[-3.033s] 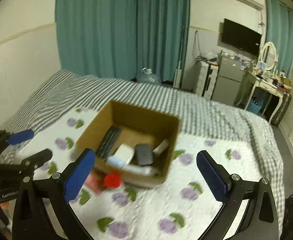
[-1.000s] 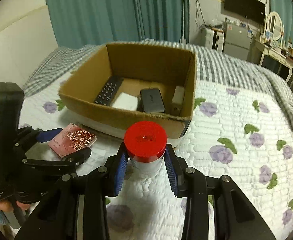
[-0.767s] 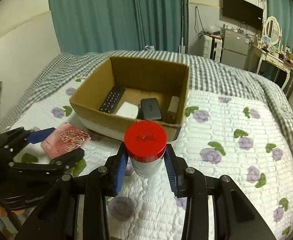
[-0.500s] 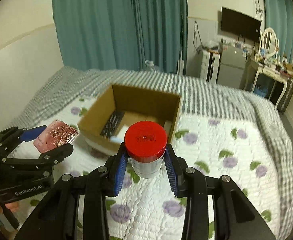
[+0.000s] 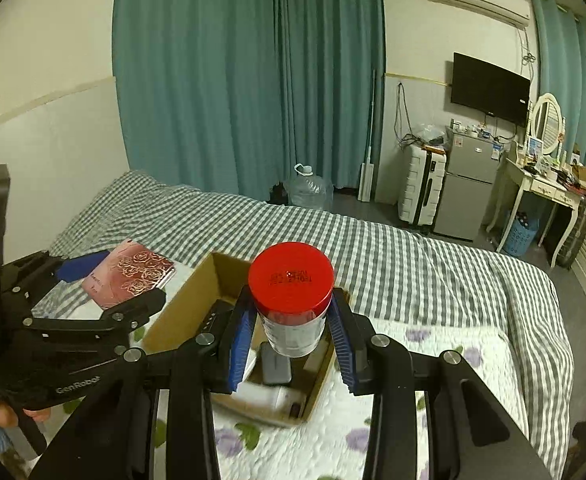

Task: Organize rigid objects
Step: 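Lower the red-capped bottle and pink card into the box and open both grippers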

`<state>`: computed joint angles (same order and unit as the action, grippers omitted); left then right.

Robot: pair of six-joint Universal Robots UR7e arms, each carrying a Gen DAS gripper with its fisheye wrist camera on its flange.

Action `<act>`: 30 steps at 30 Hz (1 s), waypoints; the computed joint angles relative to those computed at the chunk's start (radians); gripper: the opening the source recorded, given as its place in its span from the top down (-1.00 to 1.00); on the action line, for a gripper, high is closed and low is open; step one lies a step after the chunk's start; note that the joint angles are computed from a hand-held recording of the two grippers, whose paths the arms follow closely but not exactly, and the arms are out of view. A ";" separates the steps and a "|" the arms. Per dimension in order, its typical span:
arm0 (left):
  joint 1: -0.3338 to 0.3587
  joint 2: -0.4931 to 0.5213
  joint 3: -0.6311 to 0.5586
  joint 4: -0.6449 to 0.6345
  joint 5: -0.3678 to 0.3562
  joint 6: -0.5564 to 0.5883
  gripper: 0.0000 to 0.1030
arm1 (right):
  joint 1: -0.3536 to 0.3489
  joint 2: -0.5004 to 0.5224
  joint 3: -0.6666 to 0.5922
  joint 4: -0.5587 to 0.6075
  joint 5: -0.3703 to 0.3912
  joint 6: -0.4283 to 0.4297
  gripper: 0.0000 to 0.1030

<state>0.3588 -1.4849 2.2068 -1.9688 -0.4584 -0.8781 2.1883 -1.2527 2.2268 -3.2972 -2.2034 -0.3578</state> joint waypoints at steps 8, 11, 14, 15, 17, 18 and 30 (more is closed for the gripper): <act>0.168 0.179 0.017 -0.352 -0.026 0.239 -0.39 | -0.141 0.087 -0.027 -0.061 0.091 -0.070 0.31; 0.207 0.235 0.017 -0.450 -0.029 0.332 -0.40 | -0.189 0.108 -0.023 -0.087 0.117 -0.081 0.31; 0.220 0.271 0.021 -0.538 0.016 0.384 -0.44 | -0.227 0.117 -0.019 -0.092 0.152 -0.089 0.31; 0.219 0.275 0.025 -0.577 0.029 0.398 -0.45 | -0.234 0.119 -0.019 -0.096 0.157 -0.093 0.31; 0.223 0.265 0.017 -0.587 0.024 0.391 -0.45 | -0.245 0.124 -0.016 -0.105 0.164 -0.097 0.31; 0.226 0.253 0.010 -0.567 0.009 0.372 -0.45 | -0.248 0.123 -0.015 -0.105 0.168 -0.097 0.31; 0.218 0.169 0.031 -0.449 0.009 0.293 -0.45 | -0.220 0.258 -0.157 -0.045 0.094 -0.117 0.30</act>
